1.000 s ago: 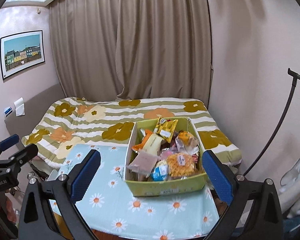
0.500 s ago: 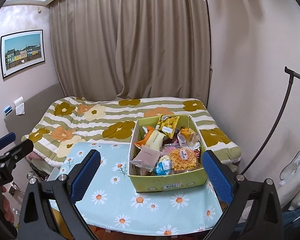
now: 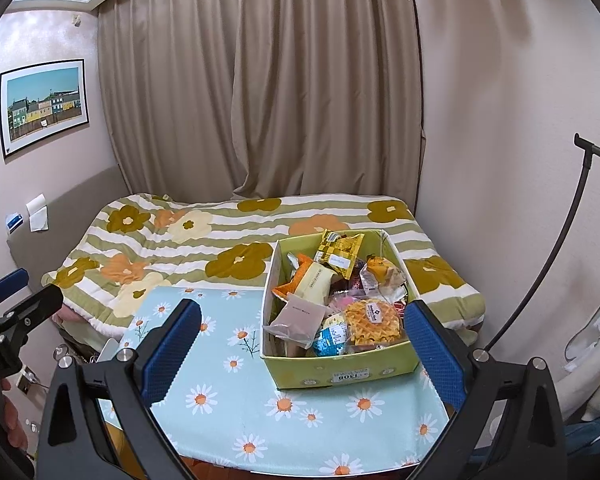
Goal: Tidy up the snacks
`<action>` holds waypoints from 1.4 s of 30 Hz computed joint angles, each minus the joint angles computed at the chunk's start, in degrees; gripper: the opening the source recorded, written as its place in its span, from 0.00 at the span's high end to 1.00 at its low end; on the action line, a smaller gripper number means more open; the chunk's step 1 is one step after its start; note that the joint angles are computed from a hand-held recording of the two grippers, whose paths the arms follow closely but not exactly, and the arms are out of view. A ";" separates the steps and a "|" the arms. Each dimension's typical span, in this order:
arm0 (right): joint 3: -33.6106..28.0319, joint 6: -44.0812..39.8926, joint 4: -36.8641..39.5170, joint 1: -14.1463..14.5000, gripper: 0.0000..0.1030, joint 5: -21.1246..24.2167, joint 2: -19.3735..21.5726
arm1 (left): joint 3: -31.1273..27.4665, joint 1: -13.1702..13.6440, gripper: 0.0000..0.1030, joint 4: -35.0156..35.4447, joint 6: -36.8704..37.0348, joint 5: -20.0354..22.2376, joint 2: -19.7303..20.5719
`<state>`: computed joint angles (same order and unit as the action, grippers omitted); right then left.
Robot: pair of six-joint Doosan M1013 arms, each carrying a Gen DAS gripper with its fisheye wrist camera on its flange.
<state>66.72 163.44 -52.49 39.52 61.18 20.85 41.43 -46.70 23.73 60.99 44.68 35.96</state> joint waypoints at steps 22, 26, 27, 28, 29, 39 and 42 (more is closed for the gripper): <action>-1.69 -0.24 -0.13 -0.51 0.02 0.13 1.55 | 0.02 0.40 0.00 0.20 -2.07 -0.05 0.22; -1.55 -0.33 -0.12 -0.47 0.02 0.19 1.40 | 0.29 0.44 0.00 0.36 -2.56 -0.49 0.14; -1.52 -0.31 -0.13 -0.46 0.02 0.18 1.38 | 0.34 0.36 0.00 1.28 -3.12 -0.37 0.16; -1.56 -0.28 -0.19 -0.46 0.02 0.17 1.43 | 0.27 0.18 0.00 2.85 -3.84 -0.04 0.24; -1.57 -0.30 -0.12 -0.44 0.02 0.25 1.41 | 0.13 0.07 0.00 3.86 -4.28 0.25 0.34; -1.60 -0.16 -0.12 -0.31 0.02 0.35 1.45 | -2.76 -0.84 0.00 7.32 -4.74 6.11 2.28; -1.75 -0.35 0.14 -0.35 0.02 0.41 1.63 | -1.01 -0.52 0.00 5.60 -4.36 3.71 1.59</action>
